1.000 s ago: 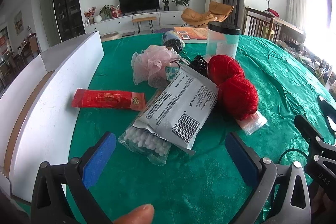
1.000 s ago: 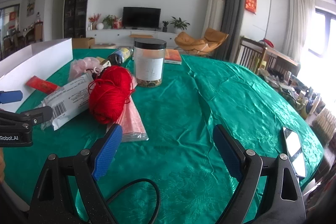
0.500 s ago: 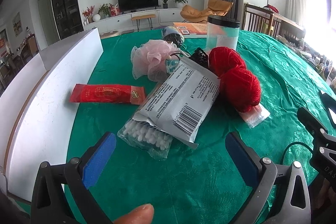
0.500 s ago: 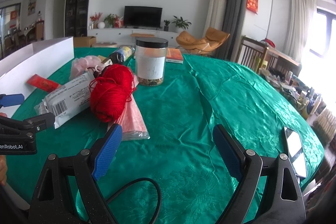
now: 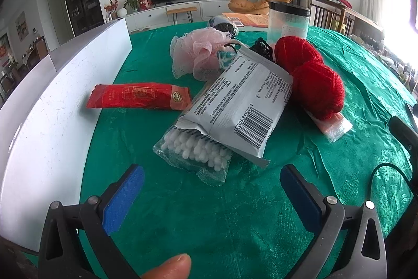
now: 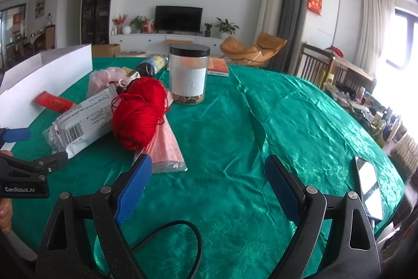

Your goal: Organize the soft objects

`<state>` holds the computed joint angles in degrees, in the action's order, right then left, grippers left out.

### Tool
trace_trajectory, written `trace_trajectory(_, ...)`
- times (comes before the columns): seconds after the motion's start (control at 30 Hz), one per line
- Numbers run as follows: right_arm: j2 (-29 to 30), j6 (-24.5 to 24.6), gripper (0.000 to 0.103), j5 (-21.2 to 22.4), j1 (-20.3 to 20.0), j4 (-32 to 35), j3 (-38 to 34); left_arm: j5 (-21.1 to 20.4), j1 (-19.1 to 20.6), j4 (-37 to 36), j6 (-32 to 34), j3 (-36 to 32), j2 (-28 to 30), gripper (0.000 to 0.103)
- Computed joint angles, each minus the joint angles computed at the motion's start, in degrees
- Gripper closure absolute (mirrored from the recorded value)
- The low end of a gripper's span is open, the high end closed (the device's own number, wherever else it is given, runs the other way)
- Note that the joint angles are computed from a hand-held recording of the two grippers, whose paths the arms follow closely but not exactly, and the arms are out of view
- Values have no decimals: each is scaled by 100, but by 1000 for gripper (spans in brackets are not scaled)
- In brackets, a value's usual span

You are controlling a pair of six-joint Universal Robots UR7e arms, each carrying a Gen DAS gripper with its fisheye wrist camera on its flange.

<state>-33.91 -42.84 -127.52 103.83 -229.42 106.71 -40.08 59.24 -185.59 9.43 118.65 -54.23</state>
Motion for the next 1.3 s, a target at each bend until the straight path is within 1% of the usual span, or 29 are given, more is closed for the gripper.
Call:
trace_trajectory(0.27,-2,8,13,-25,-4,80,-7,74,92,403,-68,-71,38,0)
trace_trajectory(0.37,-9,19,13,-16,-8,112,-1,79,135,683,-194,-133,43,0)
trace_trajectory(0.5,-29,74,13,11,-25,205,16,-91,217,953,-379,-204,-33,0)
trace_trajectory(0.6,-30,99,13,2,-29,279,10,-310,319,1238,-551,-293,-124,0)
trace_trajectory(0.63,-31,106,13,0,-29,303,9,-297,323,1266,-541,-311,-120,0)
trace_trajectory(0.77,-34,111,13,-8,-26,364,18,-393,367,1523,-455,-444,-130,0)
trace_trajectory(0.97,-39,89,13,-4,-29,398,45,-634,508,1766,-77,-760,-87,0)
trace_trajectory(1.07,-46,102,13,3,-29,411,54,-777,587,1751,180,-872,-51,0)
trace_trajectory(1.17,-55,125,13,16,-34,448,59,-865,630,1573,384,-917,7,0)
trace_trajectory(1.3,-37,96,13,11,-29,456,62,-892,656,1482,455,-968,50,0)
